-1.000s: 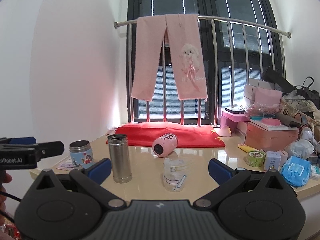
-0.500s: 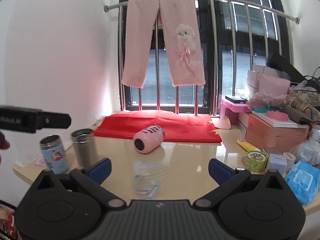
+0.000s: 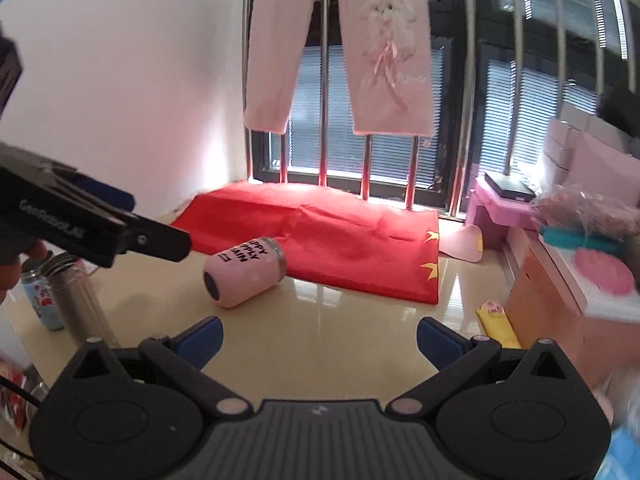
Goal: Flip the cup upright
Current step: 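Move the left tool to the lying pink cup and close around it, then lift the pink cup with the left tool and rotate it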
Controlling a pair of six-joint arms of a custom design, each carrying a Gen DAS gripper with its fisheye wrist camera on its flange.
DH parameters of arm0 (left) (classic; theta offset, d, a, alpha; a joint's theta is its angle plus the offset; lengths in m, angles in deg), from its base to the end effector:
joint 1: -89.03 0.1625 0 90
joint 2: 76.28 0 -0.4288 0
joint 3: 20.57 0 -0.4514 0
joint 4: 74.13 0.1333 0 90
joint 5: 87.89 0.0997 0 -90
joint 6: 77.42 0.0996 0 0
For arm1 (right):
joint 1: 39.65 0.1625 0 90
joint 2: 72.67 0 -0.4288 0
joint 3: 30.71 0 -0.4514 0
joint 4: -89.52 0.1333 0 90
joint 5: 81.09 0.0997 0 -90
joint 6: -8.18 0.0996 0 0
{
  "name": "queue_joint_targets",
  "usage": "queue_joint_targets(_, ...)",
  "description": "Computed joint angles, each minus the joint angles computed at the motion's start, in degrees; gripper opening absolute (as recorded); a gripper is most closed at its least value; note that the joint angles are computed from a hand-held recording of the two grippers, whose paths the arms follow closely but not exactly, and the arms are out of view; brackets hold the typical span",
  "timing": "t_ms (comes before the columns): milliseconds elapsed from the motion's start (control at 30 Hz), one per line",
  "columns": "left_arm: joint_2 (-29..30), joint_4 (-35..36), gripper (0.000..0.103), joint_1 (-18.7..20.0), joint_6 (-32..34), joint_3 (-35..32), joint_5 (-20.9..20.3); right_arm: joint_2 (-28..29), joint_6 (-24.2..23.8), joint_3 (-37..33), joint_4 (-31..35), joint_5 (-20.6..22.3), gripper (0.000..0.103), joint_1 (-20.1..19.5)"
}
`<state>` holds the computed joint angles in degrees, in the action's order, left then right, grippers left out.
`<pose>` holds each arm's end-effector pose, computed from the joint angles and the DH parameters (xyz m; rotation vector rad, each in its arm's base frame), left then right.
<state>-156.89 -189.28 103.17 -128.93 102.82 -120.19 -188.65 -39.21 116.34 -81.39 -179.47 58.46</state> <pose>-0.4125 -0.3282 0.1981 0.6659 2.1703 -0.9615 0.1653 -0.3183 0.3277 1.0989 -2.2732 1.0420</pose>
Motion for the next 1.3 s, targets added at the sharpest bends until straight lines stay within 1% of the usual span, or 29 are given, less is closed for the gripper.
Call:
queue_joint_targets(100,3.92,0.11,0.103,4.13,1.13,-4.54,-1.32,4.21,-2.43,-5.28,4.58,0.21,0.103,-0.77)
queue_joint_targets(233,8.74,3.52,0.103,9.1,-0.33,-10.27,-3.32,10.2,-5.15,-11.43,9.53,0.71,0.103,-1.88)
queue_joint_targets(367,12.48,10.89,0.103,13.18,-3.3,-15.31,-3.74,14.81,-6.78,-15.76,13.52,1.28,0.103,-3.1)
queue_joint_targets(467,14.17,15.56,0.103,15.94,-5.27,-18.27,-3.06,17.86,-8.4,-18.18,15.66,1.46,0.103,-3.7)
queue_joint_targets(533,15.67,18.47,0.103,18.45,-4.03,-20.79,-3.47,19.88,-8.94,-19.72,16.42,1.72,0.103,-4.19)
queue_joint_targets(667,20.01,26.48,0.103,23.42,-3.8,-27.01,-5.17,21.43,-9.01,-20.52,17.56,2.69,0.103,-5.29)
queue_joint_targets(767,23.02,30.28,0.103,26.67,-3.05,-30.95,-6.46,21.71,-8.99,-20.51,18.19,3.22,0.103,-6.06)
queue_joint_targets(833,24.76,30.66,0.103,28.8,0.44,-33.14,-9.53,21.56,-8.53,-20.22,18.34,3.22,0.103,-6.49)
queue_joint_targets(900,26.73,34.99,0.103,29.92,0.61,-35.05,-9.57,21.09,-7.83,-19.77,18.13,3.22,0.103,-6.78)
queue_joint_targets(933,27.21,36.26,0.101,30.24,0.89,-35.3,-9.37,20.66,-7.46,-19.43,17.9,3.32,0.103,-6.93)
queue_joint_targets(967,27.51,37.96,0.095,30.22,-0.01,-35.21,-8.18,20.16,-7.06,-19.03,17.59,3.44,0.103,-7.05)
queue_joint_targets(1000,27.39,39.87,0.085,29.99,-1.87,-34.49,-5.96,19.66,-6.72,-18.62,17.2,3.54,0.103,-7.14)
queue_joint_targets(1033,27.06,39.37,0.085,30.13,-2.06,-34.33,-5.9,19.04,-6.39,-18.16,16.82,3.58,0.103,-7.26)
queue_joint_targets(1100,25.26,35.66,0.084,30.4,-1.35,-32.58,-6.91,18.2,-5.93,-17.47,15.77,3.49,0.103,-7.39)
queue_joint_targets(1200,24.8,35.38,0.084,29.82,-0.83,-31.36,-6.41,16.48,-5.18,-15.68,13.61,3.02,0.103,-7.25)
queue_joint_targets(1300,24.1,33.18,0.084,28.9,1.69,-29.91,-6.24,14.64,-4.17,-13.79,11.59,2.54,0.103,-6.69)
